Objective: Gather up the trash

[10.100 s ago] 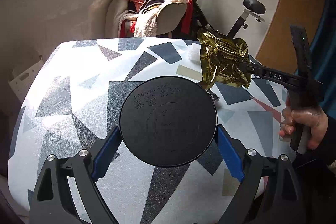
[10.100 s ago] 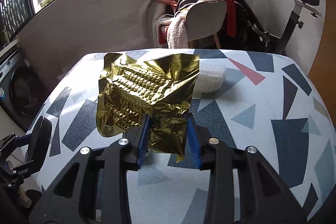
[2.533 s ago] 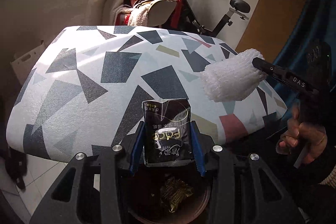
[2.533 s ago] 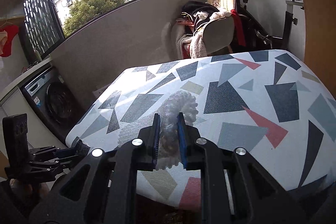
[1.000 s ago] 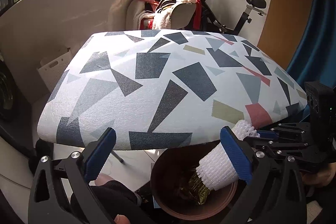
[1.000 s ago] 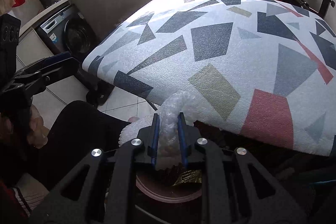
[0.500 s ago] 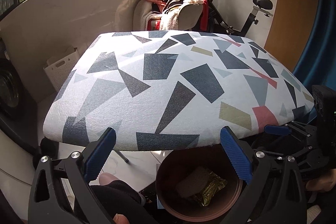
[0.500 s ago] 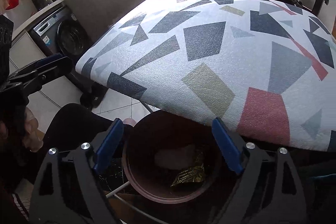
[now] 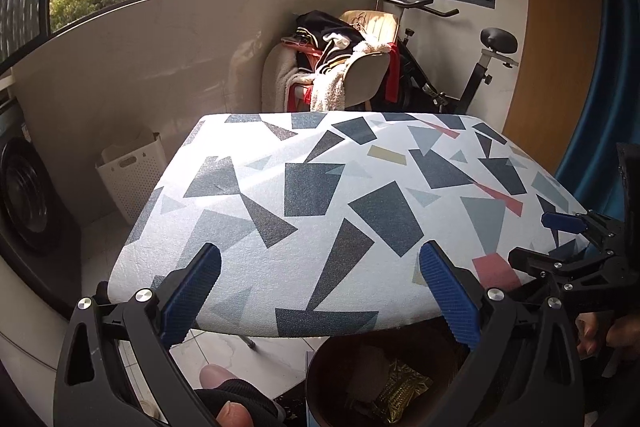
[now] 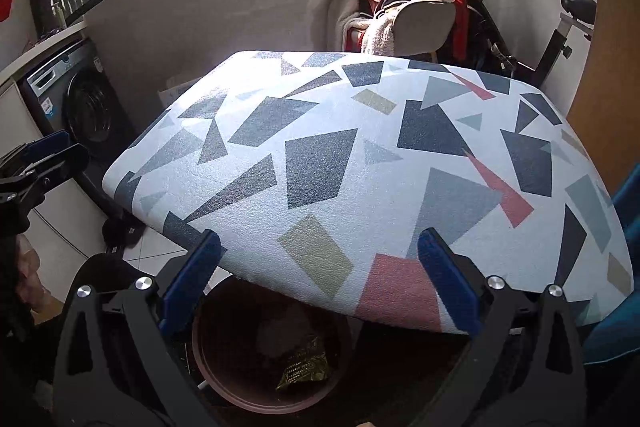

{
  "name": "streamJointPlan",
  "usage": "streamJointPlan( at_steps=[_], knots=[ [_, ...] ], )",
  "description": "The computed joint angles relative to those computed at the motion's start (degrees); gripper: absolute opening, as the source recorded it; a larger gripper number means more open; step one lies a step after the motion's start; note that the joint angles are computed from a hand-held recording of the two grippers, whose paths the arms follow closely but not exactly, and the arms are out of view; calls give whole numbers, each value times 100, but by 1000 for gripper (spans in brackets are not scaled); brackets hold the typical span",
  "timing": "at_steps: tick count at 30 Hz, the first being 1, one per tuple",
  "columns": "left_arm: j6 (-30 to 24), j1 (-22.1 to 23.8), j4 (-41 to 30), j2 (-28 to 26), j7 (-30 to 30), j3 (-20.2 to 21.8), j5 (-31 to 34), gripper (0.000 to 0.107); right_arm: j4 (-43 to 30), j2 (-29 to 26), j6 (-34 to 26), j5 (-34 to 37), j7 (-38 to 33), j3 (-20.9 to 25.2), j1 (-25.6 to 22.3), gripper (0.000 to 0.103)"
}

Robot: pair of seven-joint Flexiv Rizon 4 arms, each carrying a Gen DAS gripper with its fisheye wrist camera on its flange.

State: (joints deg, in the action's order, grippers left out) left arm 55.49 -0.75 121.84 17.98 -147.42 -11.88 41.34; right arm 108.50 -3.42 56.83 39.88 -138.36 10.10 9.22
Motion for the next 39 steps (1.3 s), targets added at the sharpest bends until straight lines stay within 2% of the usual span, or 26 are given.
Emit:
streamJointPlan(
  at_steps=[5,10,14,23,39],
  knots=[
    [7,128,-233,205,163,-22,114,97,-326,250,-238,353,-262,-109,-74,97],
    [-360,388,-542,391,12,-428,563,97,-412,425,-1,317,-353,-196,0,97],
    [-484,349,-689,369,78,-528,721,97,-460,507,6,345,-393,-272,43,97],
    [-602,169,-690,240,-60,-352,464,97,-364,642,89,369,-486,-341,163,97],
    [-459,81,-588,265,129,-268,341,97,-272,645,227,241,-350,-357,226,97]
  ],
)
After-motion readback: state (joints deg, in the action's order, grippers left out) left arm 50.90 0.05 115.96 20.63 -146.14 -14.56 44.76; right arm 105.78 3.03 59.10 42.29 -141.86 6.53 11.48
